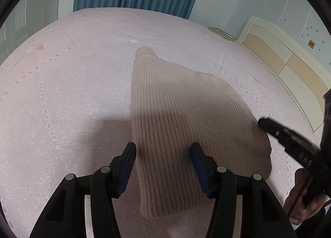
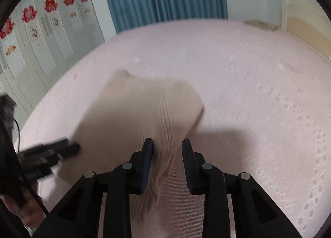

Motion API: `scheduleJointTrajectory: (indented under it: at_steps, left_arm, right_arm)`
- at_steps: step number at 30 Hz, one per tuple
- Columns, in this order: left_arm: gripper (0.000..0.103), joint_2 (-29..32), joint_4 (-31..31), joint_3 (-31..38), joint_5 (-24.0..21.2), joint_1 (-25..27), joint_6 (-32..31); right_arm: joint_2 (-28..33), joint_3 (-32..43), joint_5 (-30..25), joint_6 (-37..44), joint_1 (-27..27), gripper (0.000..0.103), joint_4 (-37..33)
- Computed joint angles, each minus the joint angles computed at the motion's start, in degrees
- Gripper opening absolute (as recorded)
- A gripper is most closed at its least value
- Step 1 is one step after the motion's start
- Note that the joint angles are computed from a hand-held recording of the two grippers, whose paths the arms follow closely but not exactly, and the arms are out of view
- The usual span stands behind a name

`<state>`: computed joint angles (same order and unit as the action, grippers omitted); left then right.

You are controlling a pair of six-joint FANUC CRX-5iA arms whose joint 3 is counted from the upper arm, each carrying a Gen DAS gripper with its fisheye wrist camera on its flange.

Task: Fold small clothes

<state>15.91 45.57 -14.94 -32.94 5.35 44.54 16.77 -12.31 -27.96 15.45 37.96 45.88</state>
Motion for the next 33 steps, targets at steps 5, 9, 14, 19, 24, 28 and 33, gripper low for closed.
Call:
scheduleJointTrajectory:
  at_steps: [5,9,14,19,24,28,33]
  left_arm:
    - [0.052,-0.81,-1.65,-0.27,0.96,-0.01,0.53]
    - [0.055,-0.35,-5.29,1.19,-0.50,0.34,2.75]
    - [0.055,-0.21,-7.17,2.48,-1.20,0.25,4.86]
    - [0.052,-2.49,-11.17,2.23,-1.70,0.52,8.31]
    - [0.052,-7.94,-14.44,0.33,-1.38,0.35,10.69]
    - [0.052,-12.40,-15.73,-0.56,-3.83,0.15,13.79]
    - [0.053,-17.75,-21.41,-0.29,-6.33,-0.59,18.47]
  right_arm:
    - [1.95,1.39,-0.47,-0.47,0.56,0.030,2.42]
    - [7.00,8.58,-6.99,9.79,1.22,0.030,-8.31]
    - [5.52,8.49,-8.40,10.37,1.22,0.034,-9.17]
    - [3.19,8.23,-10.89,11.15,1.57,0.035,-12.31]
    - [-1.25,6.06,-16.51,8.37,3.90,0.038,-8.98]
    - [-4.66,5.95,-22.96,5.05,6.04,0.039,-7.58]
    - [-8.49,6.44,-31.38,2.23,9.29,0.039,-6.87]
